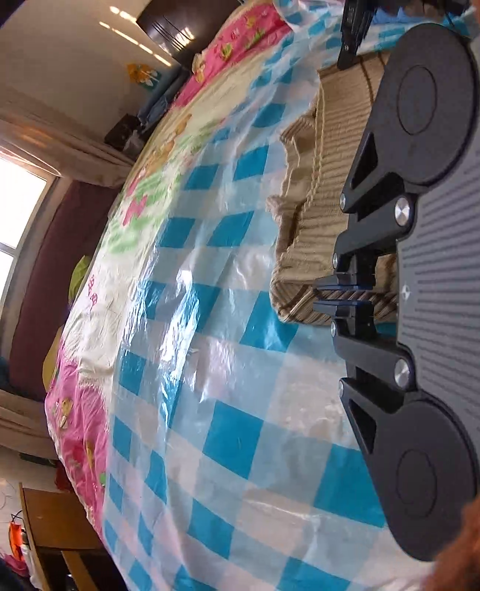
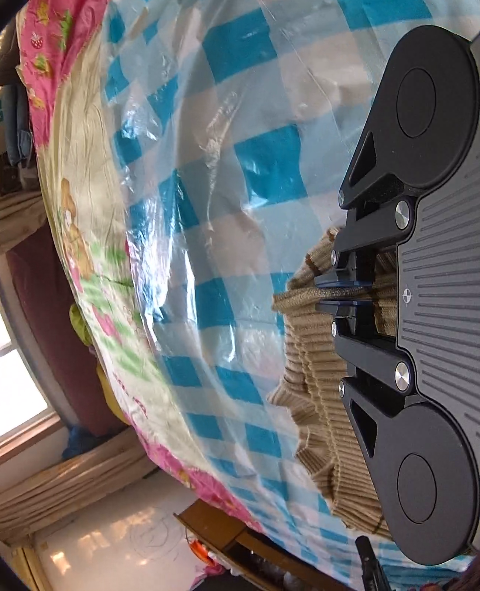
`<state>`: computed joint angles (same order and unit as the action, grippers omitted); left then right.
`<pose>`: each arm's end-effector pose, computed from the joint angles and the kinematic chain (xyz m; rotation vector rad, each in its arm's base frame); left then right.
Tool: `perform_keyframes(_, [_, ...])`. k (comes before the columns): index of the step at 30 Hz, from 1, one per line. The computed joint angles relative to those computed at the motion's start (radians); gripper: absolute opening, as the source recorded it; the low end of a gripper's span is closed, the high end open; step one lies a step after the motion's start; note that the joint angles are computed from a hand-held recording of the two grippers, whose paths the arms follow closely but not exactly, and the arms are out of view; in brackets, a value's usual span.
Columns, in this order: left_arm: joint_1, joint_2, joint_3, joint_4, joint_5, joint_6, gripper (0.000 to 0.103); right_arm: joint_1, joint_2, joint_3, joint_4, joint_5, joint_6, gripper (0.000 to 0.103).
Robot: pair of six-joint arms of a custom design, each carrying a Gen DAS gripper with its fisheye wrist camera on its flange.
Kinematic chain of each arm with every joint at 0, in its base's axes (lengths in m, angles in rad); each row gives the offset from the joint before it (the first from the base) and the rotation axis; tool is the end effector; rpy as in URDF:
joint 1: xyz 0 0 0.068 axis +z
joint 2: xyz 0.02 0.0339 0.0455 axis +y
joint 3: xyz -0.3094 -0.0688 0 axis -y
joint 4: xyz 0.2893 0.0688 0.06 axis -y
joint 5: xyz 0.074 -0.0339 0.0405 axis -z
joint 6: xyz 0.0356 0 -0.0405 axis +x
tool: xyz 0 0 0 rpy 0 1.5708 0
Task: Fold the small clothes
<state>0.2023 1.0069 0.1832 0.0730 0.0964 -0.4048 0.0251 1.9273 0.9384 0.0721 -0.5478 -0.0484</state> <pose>0.1724 0.0319 0.1289 -0.6488 2.2346 -0.2139 0.4000 0.0286 0.1119 -0.3175 2.3955 0.6663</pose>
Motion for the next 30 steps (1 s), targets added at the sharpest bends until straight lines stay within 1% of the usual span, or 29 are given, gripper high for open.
perform_keyframes(2, [0.001,-0.095,-0.006,-0.068,0.033,-0.002,0.014,-0.010,-0.010,-0.005,-0.012,-0.018,-0.014,0.011])
perform_keyframes(4, [-0.028,-0.110,0.006,-0.095,0.042,-0.004,0.026,-0.019,-0.018,0.004,-0.043,-0.041,-0.030,0.011])
perform_keyframes(6, [-0.093,-0.058,0.021,-0.081,0.002,-0.002,0.034,-0.018,-0.020,0.006,-0.053,-0.037,-0.039,0.012])
perform_keyframes(7, [-0.126,-0.008,0.029,-0.057,-0.036,0.001,0.036,-0.014,-0.020,0.006,-0.055,-0.032,-0.047,0.012])
perform_keyframes(8, [-0.153,0.046,0.039,-0.033,-0.069,0.002,0.037,-0.009,-0.019,0.006,-0.058,-0.024,-0.051,0.012])
perform_keyframes(10, [-0.180,0.148,0.059,0.013,-0.102,-0.005,0.037,-0.005,-0.016,0.005,-0.066,-0.020,-0.060,0.012])
perform_keyframes(13, [-0.235,0.266,0.111,0.016,-0.211,-0.007,0.036,0.006,-0.005,0.014,-0.075,0.006,-0.071,0.012])
perform_keyframes(14, [-0.234,0.288,0.121,0.019,-0.216,-0.003,0.034,0.008,0.001,0.021,-0.081,0.008,-0.072,0.012])
perform_keyframes(15, [-0.232,0.294,0.124,0.023,-0.216,-0.003,0.024,0.012,0.001,0.022,-0.081,0.013,-0.073,0.012])
perform_keyframes(16, [-0.226,0.293,0.126,0.021,-0.201,0.000,0.015,0.017,-0.001,0.020,-0.076,0.023,-0.076,0.012])
perform_keyframes(17, [-0.221,0.277,0.122,0.017,-0.189,-0.001,0.015,0.020,-0.005,0.017,-0.074,0.034,-0.080,0.009])
perform_keyframes(19, [-0.217,0.216,0.103,0.007,-0.177,0.003,0.014,0.020,-0.019,0.006,-0.064,0.032,-0.091,0.007])
perform_keyframes(21, [-0.207,0.143,0.089,-0.023,-0.178,0.005,0.013,0.015,-0.037,-0.002,-0.067,0.006,-0.095,0.006])
perform_keyframes(24, [-0.157,0.021,0.064,-0.051,-0.151,-0.011,0.013,0.004,-0.079,-0.016,-0.046,-0.046,-0.061,0.005])
perform_keyframes(26, [-0.125,-0.021,0.052,-0.044,-0.148,-0.018,0.013,-0.003,-0.101,-0.024,-0.014,-0.075,-0.025,0.004])
perform_keyframes(28, [-0.103,0.024,0.047,0.005,-0.162,-0.018,0.013,0.006,-0.094,-0.018,0.027,-0.041,-0.003,0.004])
perform_keyframes(30, [-0.092,0.135,0.047,0.086,-0.180,-0.020,0.013,0.021,-0.050,0.012,0.038,0.016,0.019,0.004])
